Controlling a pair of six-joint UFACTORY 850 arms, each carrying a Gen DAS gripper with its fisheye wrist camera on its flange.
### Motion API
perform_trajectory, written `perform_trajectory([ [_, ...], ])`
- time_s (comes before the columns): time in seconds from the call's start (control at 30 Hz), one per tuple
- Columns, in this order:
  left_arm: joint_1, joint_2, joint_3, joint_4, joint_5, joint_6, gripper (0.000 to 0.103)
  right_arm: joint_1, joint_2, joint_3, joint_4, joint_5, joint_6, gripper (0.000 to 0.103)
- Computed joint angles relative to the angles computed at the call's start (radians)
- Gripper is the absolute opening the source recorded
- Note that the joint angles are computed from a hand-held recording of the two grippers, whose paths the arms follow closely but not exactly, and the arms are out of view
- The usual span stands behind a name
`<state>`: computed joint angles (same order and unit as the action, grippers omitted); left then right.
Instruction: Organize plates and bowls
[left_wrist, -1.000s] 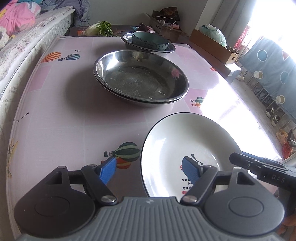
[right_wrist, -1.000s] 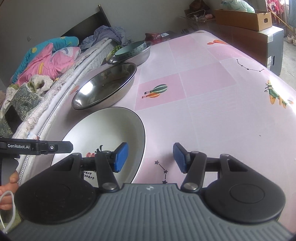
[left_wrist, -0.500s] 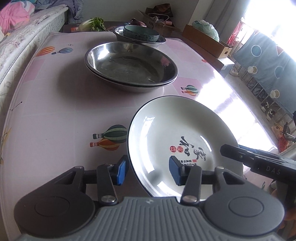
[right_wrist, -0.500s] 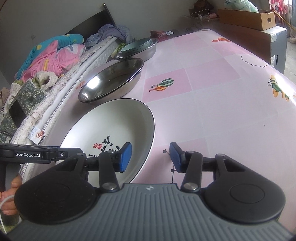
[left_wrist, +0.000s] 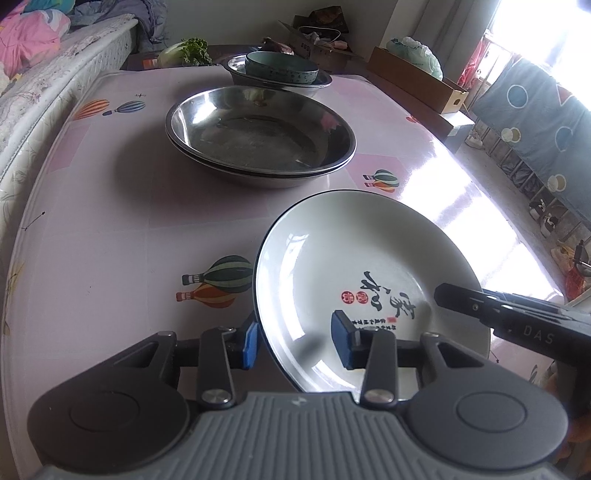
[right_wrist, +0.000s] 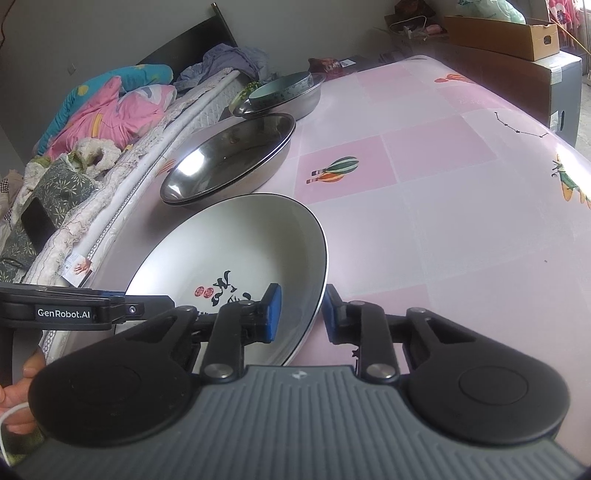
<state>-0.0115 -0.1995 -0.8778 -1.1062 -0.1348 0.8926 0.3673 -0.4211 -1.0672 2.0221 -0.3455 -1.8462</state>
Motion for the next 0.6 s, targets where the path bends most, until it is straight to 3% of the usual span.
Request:
perform_trajectory([
  [0.1,0.001,-0.013,-0.011,-0.083,-0.007,0.105,0.041,0.01,-0.005,-0.01,0.054,0.041,-0.082,0.022],
  [0.2,-0.003,-0.027,-0.028,-0.025,0.001,0.075,0.041,0.018,-0.013,-0.02,0.111,0.064,-0.152,0.022],
  [0.37,-0.024,-0.044,-0.042,0.077,0.036,0.023,0.052,0.03,-0.019,-0.024,0.227,0.083,-0.308,0.024],
  [0.6,-0.028,-0.047,-0.043,0.037,0.041,0.081,0.057,0.039,-0.02,-0.017,0.325,0.08,-0.437,0.03],
])
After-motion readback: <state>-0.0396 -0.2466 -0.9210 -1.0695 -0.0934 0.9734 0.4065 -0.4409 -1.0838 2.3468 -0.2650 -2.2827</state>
